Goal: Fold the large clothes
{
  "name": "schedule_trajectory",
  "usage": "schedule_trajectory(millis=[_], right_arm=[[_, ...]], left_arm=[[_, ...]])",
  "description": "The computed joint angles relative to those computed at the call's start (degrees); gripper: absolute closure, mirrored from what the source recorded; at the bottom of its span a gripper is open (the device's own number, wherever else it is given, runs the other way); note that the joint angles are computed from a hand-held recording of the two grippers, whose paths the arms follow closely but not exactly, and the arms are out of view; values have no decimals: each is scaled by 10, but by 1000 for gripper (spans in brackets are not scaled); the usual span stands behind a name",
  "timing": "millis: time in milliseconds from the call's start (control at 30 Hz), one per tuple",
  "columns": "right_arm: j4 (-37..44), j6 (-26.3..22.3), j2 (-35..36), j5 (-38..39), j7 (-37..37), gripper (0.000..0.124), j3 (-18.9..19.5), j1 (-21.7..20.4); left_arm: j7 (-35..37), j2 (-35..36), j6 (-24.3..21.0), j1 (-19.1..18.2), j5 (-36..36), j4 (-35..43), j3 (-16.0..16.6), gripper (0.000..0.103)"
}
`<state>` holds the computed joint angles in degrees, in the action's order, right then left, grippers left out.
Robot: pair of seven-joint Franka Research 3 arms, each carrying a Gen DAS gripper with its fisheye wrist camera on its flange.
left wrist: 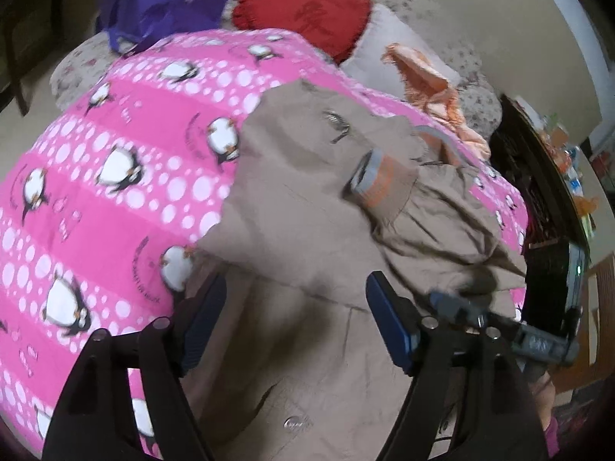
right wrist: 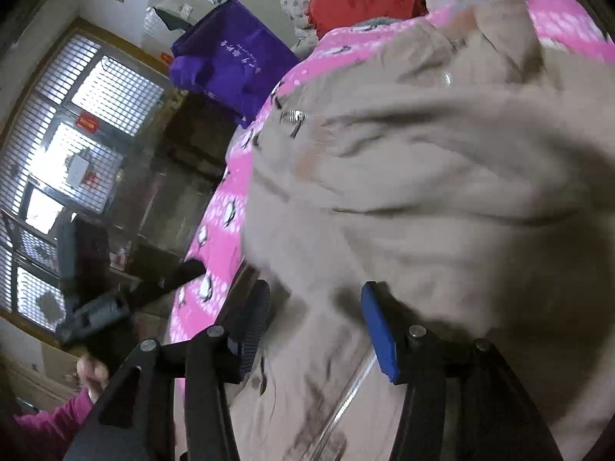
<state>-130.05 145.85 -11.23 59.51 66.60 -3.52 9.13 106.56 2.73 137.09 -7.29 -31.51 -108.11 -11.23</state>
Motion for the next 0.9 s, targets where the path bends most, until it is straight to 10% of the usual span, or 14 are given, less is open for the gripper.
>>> schedule_trajectory(millis=[467,567,700,900], right_arm=[[-240,43,-320,-202,169,56,2,-75],[-263,41,-345,-243,218,56,4,-99],[-286,44,-370,-278,251,56,-7,-115],[-264,84,-322,-333,293,55,12,-143]], left_arm=[[-66,138,81,-24,8,119,-56,21],[-103,163,65,-35,57,156,-57,90],[-43,134,73,8,-6,156,-94,93],[-47,108,68,22,-16,160,-56,93]])
